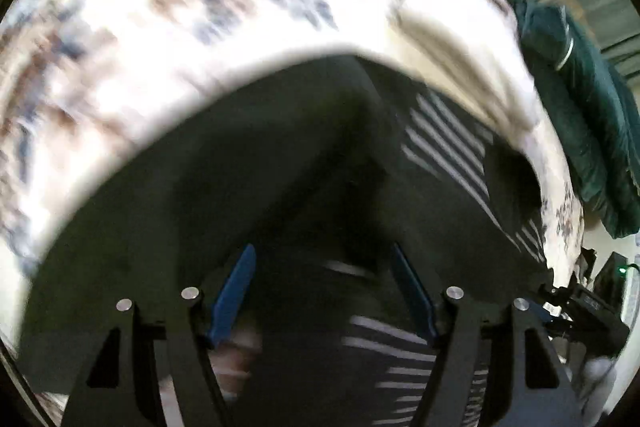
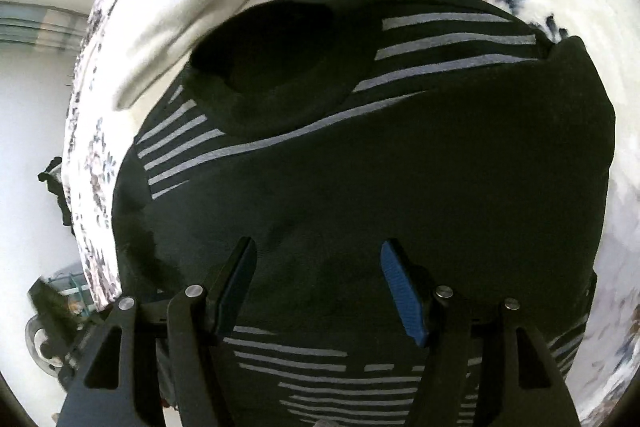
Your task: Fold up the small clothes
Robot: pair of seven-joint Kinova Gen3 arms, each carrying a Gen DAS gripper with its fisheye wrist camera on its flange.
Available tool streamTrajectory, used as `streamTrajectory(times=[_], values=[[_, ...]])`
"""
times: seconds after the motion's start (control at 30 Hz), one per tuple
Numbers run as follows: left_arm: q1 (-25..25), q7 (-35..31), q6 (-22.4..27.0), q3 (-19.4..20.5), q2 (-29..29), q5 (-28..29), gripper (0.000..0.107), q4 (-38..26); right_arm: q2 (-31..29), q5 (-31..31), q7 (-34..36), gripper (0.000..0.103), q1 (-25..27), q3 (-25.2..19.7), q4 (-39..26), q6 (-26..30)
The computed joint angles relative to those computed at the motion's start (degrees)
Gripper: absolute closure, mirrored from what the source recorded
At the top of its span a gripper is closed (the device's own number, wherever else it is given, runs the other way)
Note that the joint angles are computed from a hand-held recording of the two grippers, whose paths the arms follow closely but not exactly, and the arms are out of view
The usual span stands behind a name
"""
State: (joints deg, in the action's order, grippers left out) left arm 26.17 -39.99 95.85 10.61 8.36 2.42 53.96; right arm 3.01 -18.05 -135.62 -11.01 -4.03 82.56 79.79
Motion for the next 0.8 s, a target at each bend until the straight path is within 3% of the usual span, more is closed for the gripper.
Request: streamTrajectory(times=[0.1,0.23,0.4,0.47,0.53,0.7,0.8], values=[[-7.6,-7.0,3.6,-1.7,-4.8,3.2,0.039,1.3,-0.1,-0.4,0.0,0.036,0.6,0.4,0.5,0.2],[-16.8,-14.4,10.0,-8.0,-13.3,9.3,0.039,7.5,-0.7,-1.3,-1.9,0.036,1.9,-0.4,2.0,-0.4],[-24.6,-14.9,16.1,-14.2,-25.2,10.8,0.039,17.7,-3.7,-1.8,-11.4,0.036,10.2,-13.0,5.5,-6.6],[-27.3,-13.6,17.5,-16.0,-29.2,11.5,0.039,21.8,-5.8,-0.4,-16.0,0.021,12.2,-18.3,6.9,-9.2],[-29.3,-12.6,18.5,-17.3,-32.9,11.7,0.039,25.3,-6.9,1.2,-20.7,0.020,13.4,-23.6,7.2,-10.0],[-32.1,-11.8,17.0,-19.2,-38.1,12.9,0.038,34.1,-7.4,4.3,-32.3,0.020,16.9,-36.8,6.9,-8.0],[-34.0,-11.3,13.6,-21.5,-40.3,14.4,0.038,39.6,-4.8,7.4,-39.3,0.020,13.7,-40.7,6.1,-7.2]])
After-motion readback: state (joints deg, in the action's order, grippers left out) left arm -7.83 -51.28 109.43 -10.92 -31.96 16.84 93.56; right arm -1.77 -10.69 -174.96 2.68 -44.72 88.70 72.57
